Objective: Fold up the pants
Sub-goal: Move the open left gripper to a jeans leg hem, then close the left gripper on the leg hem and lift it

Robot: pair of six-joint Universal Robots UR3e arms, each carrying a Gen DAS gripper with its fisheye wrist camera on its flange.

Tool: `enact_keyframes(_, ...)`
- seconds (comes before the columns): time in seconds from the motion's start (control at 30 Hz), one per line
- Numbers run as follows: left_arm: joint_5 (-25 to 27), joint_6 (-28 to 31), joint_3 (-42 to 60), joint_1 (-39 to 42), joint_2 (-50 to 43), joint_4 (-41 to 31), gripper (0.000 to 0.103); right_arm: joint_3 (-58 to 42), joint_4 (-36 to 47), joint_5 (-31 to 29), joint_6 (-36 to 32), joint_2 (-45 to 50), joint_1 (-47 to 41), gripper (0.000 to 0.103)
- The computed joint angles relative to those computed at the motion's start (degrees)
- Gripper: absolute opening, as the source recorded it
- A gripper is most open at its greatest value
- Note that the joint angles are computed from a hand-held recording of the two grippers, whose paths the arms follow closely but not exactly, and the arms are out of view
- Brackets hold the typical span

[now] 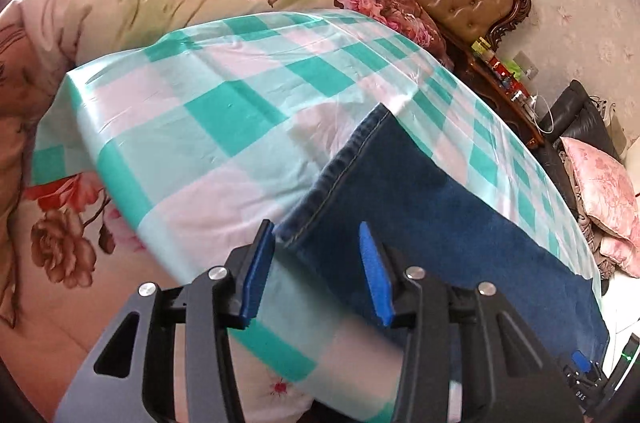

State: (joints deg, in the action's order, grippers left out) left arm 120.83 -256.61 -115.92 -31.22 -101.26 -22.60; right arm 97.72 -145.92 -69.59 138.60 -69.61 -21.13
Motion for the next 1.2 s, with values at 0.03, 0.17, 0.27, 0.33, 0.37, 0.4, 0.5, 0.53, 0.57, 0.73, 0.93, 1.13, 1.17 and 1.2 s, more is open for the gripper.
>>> enact_keyframes(0.03, -0.63, 0.89, -0.4, 0.7, -0.29, 1.51, 0.043, -0.08, 0.06, -0.04, 0.06, 0.04, 0.03, 0.088)
enact_keyframes(0.17, -3.05, 2.48, -4.8, 3.14, 0.2, 9.73, 0.034, -0.3, 0.05, -0.19, 0.28, 0.21, 0.14, 0.089)
enact_keyframes(0.27, -6.25, 1.15, -12.41, 5.04, 1.56, 22.12, 0.023, -0.86, 0.49, -0.62, 0.41, 0.39, 0.44, 0.089)
enact_keyframes(0.33, -6.29, 0.22, -14.37, 4.99, 1.54, 25.45, 0.023, -1.3, 0.32, -1.78, 0.85, 0.35, 1.37, 0.084)
enact_keyframes(0.37, -5.5, -0.54, -14.26, 4.36, 1.59, 24.91, 0.028, -1.4, 0.41, -1.59, 0.55, 0.24, 1.75, 0.077)
enact_keyframes(0.4, -5.39, -1.25, -14.62, 3.74, 1.73, 25.68, 0.036, -1.69, 0.93, -1.33, 0.16, 0.06, 2.37, 0.075)
enact_keyframes(0.5, -6.58, -2.97, -14.22, 2.64, 2.48, 24.69, 0.04, -2.03, 1.45, -0.33, 0.37, -0.65, 3.88, 0.074)
enact_keyframes(0.53, -7.02, -2.97, -14.06, 2.61, 2.04, 25.2, 0.04, -2.17, 1.43, -0.05, 0.53, -0.74, 4.31, 0.074)
enact_keyframes(0.57, -7.36, -2.57, -13.75, 2.83, 1.55, 25.4, 0.04, -2.42, 1.53, 0.26, 0.68, -0.7, 4.76, 0.074)
enact_keyframes(0.73, -8.82, -0.22, -12.82, 5.72, 1.25, 24.73, 0.04, -5.38, 2.51, -0.9, 2.28, 1.86, 7.7, 0.074)
enact_keyframes(0.93, -10.33, 1.95, -14.49, 8.25, 1.1, 27.12, 0.023, -7.0, 3.75, -1.72, 2.87, 3.51, 9.14, 0.074)
enact_keyframes(1.13, -9.23, 2.83, -13.16, 7.28, 3.47, 24.73, 0.019, -8.42, 5.11, -1.89, 2.64, 4.01, 9.67, 0.066)
enact_keyframes(1.17, -8.52, 3.05, -11.9, 6.84, 4.11, 22.55, 0.019, -8.8, 5.45, -1.91, 2.88, 4.2, 9.71, 0.066)
enact_keyframes(1.2, -7.43, 3.47, -9.87, 6.11, 4.8, 19.36, 0.018, -9.46, 6.34, -1.7, 3.35, 4.43, 9.6, 0.066)
